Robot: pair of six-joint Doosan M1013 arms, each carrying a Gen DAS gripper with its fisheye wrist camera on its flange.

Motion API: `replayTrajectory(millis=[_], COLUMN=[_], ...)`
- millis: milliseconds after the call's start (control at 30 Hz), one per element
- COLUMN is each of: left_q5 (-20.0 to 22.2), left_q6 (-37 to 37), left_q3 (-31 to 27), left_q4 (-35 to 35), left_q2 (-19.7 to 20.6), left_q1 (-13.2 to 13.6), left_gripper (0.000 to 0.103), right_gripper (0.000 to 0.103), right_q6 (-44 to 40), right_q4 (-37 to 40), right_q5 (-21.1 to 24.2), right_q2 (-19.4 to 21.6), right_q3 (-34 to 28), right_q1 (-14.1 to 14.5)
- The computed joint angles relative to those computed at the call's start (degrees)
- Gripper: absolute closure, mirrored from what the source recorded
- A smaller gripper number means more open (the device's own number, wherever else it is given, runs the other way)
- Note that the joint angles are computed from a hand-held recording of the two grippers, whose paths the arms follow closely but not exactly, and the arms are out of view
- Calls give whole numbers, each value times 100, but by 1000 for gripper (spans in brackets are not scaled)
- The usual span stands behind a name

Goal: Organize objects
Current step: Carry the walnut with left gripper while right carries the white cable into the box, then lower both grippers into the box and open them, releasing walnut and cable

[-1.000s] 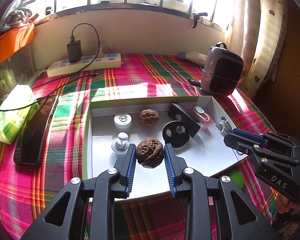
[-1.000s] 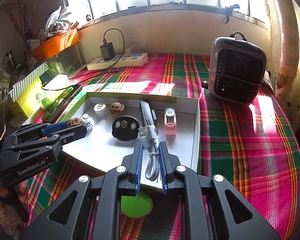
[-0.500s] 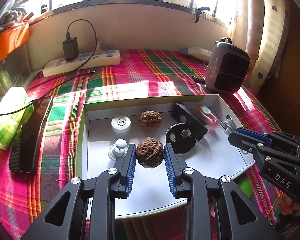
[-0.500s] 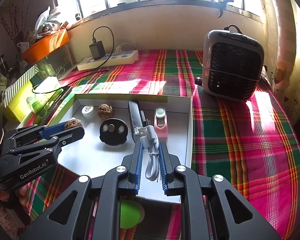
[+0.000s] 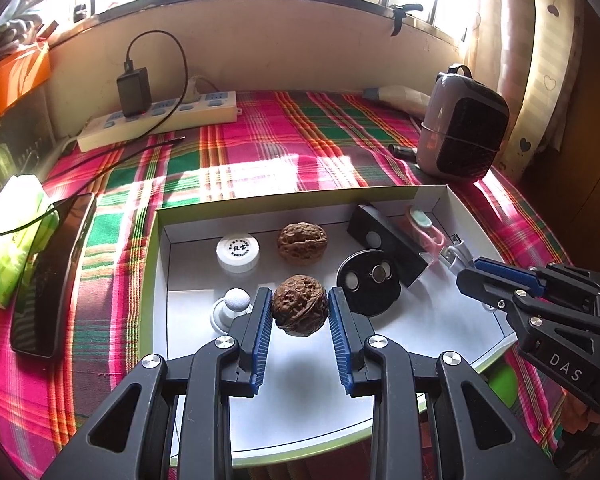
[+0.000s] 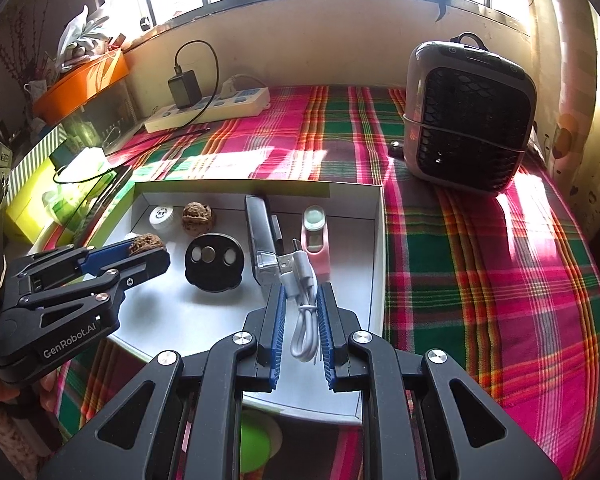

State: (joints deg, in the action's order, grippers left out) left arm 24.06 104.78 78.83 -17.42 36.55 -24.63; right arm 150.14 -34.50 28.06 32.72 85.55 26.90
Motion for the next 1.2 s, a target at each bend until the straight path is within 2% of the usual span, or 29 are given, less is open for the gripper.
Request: replayTrajectory(millis=[300,1200], left_q5=[70,226], left_q6=[-146,-373], left_q3=[-90,-262], left_q4=[142,439], left_q2=[54,193], left_q1=[-5,-39], left_gripper=[77,77], right_gripper=[86,86], right_q6=[-218,-605], right_q4=[256,572], right_q5=[248,367], right_q2=[70,128], right_q3=[-114,-223], right_q1=[-17,-26])
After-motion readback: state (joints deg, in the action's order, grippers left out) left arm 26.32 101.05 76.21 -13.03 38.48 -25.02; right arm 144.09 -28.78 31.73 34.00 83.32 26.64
